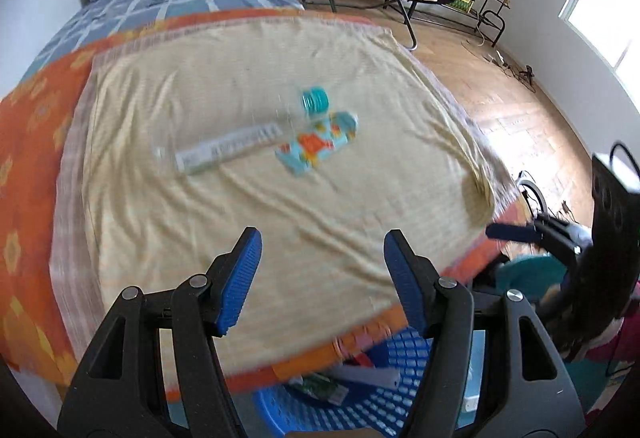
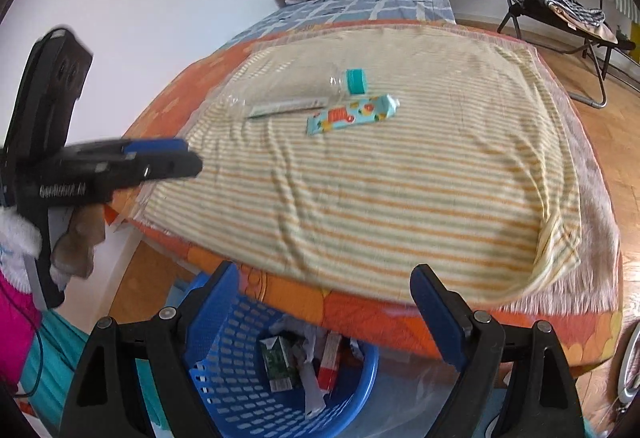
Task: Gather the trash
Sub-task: 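Move both tools back over the bed toward the plastic bottle and tube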
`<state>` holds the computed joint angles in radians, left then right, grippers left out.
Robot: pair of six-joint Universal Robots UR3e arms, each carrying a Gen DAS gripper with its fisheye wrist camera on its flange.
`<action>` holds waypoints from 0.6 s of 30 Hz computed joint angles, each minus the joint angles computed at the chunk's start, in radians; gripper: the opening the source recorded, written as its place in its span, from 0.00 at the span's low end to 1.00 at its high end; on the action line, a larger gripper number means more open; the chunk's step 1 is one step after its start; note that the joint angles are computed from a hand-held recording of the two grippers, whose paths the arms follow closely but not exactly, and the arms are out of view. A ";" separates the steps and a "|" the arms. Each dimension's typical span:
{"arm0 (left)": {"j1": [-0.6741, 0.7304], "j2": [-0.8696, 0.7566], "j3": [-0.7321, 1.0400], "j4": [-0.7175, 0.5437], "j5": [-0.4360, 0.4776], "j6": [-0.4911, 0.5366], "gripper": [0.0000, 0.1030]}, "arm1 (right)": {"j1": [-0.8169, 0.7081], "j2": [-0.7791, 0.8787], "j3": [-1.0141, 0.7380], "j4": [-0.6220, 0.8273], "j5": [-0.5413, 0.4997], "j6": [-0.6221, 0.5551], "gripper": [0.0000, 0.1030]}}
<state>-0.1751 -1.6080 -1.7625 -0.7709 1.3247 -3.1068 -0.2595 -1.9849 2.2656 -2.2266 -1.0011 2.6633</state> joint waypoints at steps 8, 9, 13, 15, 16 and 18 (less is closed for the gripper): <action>0.061 -0.198 0.268 -0.064 0.002 0.049 0.71 | -0.028 0.166 -0.108 0.007 0.024 0.045 0.86; 0.066 -0.229 0.307 -0.072 0.017 0.052 0.72 | -0.035 0.191 -0.127 0.011 0.032 0.053 0.86; 0.110 -0.356 0.475 -0.134 -0.006 0.037 0.72 | -0.034 0.251 -0.174 0.008 0.043 0.077 0.86; 0.131 -0.413 0.545 -0.161 -0.019 0.029 0.72 | -0.029 0.266 -0.189 0.011 0.049 0.077 0.86; 0.143 -0.442 0.582 -0.183 -0.031 0.025 0.72 | -0.024 0.274 -0.197 0.009 0.049 0.077 0.86; 0.165 -0.500 0.653 -0.229 -0.053 0.009 0.72 | -0.011 0.288 -0.211 0.006 0.049 0.076 0.86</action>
<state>-0.0103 -2.1079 -1.1091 -1.0003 1.2717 -3.0974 -0.2705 -1.6972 2.0550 -2.2201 -0.9520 2.7394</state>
